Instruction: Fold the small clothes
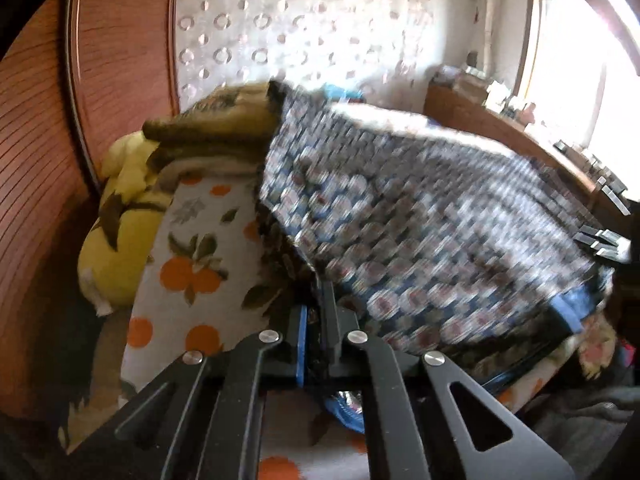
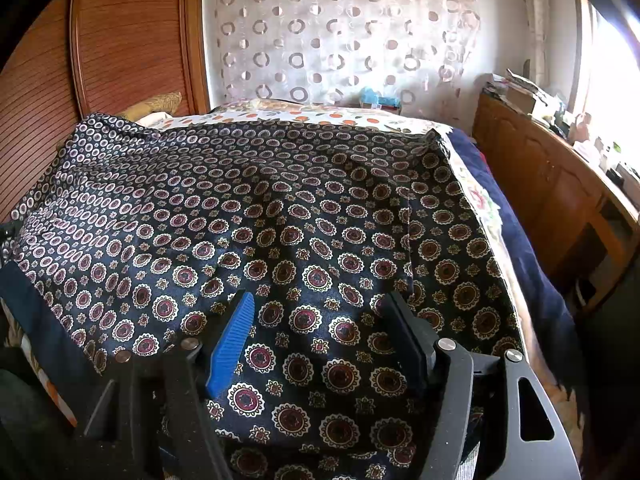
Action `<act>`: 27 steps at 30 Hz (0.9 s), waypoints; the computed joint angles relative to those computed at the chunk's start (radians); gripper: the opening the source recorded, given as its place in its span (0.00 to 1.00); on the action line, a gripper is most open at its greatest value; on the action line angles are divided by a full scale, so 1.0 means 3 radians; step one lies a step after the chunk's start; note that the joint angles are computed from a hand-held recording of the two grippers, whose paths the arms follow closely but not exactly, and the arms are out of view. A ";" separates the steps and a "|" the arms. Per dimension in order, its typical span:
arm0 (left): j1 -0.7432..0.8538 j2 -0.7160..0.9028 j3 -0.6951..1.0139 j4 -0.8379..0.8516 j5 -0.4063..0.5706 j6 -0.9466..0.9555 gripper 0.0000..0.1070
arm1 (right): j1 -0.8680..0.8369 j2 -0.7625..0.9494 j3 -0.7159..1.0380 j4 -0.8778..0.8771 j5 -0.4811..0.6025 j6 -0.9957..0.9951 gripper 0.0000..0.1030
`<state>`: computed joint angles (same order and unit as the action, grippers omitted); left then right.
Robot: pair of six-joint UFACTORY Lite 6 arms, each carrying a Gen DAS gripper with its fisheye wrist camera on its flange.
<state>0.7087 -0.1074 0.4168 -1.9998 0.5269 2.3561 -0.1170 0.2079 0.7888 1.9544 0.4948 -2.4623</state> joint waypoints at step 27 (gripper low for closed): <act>-0.1611 -0.0279 0.0914 -0.0338 -0.0214 -0.0504 0.05 | -0.0082 -0.0121 -0.0143 0.0151 0.0078 -0.0086 0.67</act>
